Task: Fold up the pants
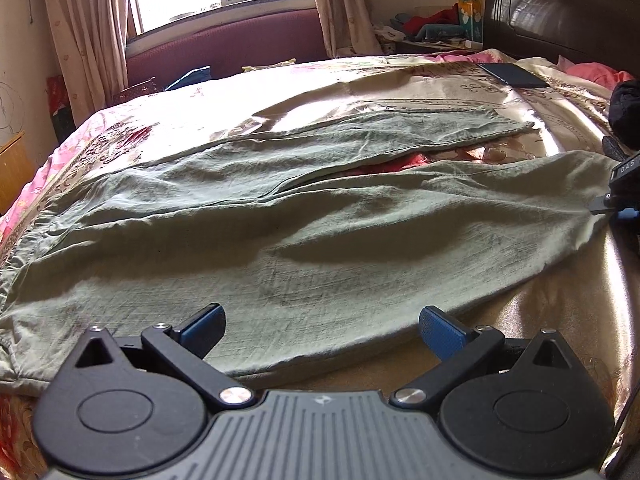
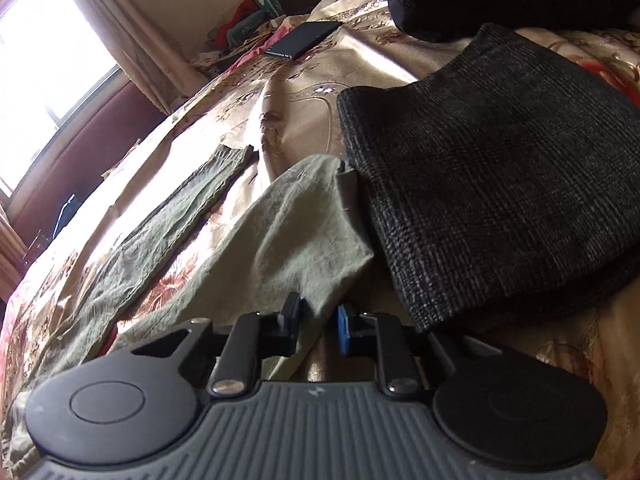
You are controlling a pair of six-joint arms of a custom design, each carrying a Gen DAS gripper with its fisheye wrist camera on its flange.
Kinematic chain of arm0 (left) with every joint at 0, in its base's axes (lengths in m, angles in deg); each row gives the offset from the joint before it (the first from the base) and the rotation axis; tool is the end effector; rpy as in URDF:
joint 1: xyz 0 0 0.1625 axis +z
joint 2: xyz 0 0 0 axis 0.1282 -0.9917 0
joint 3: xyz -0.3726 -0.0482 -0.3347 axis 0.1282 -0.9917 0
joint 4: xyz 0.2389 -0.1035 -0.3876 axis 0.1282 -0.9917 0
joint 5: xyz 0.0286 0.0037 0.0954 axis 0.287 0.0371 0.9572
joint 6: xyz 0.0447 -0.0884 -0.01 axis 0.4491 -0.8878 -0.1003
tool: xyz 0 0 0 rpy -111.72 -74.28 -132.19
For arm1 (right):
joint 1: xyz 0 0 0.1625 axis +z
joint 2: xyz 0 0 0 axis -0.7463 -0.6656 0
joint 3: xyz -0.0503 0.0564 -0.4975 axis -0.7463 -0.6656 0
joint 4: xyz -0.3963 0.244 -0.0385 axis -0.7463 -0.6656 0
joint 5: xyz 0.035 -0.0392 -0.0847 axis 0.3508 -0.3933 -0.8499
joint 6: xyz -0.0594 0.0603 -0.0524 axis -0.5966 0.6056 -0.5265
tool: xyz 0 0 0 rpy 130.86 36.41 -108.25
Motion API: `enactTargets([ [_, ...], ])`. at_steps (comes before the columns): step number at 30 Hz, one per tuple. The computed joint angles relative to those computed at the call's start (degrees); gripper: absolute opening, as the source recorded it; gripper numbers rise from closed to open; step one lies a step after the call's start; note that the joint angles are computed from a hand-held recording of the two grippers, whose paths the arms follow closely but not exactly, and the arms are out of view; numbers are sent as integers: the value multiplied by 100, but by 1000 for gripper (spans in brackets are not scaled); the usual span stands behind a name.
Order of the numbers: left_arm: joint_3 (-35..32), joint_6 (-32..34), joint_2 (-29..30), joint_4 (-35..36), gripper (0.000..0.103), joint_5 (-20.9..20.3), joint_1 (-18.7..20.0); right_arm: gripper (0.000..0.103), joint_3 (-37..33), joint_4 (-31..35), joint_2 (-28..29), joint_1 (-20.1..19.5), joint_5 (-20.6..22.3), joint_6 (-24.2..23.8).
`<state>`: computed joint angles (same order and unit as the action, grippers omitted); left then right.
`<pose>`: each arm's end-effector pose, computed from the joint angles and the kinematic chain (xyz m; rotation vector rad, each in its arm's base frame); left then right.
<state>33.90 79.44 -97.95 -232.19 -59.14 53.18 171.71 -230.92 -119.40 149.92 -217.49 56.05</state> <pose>-0.1339 -0.6659 0.2325 0.5295 2.1234 -0.9308 0.2209 -0.7273 0.1378 -0.4238 -2.3046 1.3794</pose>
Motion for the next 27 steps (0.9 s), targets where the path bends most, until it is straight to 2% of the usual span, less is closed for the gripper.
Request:
enactTargets([
  [3, -11, -265, -85, 228, 103, -47, 41, 7, -25, -112, 12, 63, -320, -385],
  [6, 9, -447, -182, 353, 103, -141, 57, 13, -102, 318, 9, 208, -747, -685],
  [9, 51, -319, -233, 231, 103, -53, 19, 16, -117, -62, 59, 396, -1092, -1264],
  [10, 66, -305, -260, 191, 103, -37, 7, 19, -142, -237, 97, 468, -1241, -1506],
  [13, 80, -308, -356, 157, 103, -3, -25, 35, -257, -837, 267, 687, -1563, -2401],
  [15, 97, -212, -414, 70, 103, 14, -36, 35, -233, -938, 294, 789, -1450, -2708],
  [20, 63, 344, -520, -249, 103, 112, 22, 35, -320, -407, 502, 1045, -811, -3077],
  [25, -192, 743, -621, -465, 103, 299, 316, 35, -804, 676, 960, 1186, -8, -3230],
  [27, -331, 1175, -598, -731, 103, 445, 476, 35, -1064, 1071, 1194, 1231, 293, -3362],
])
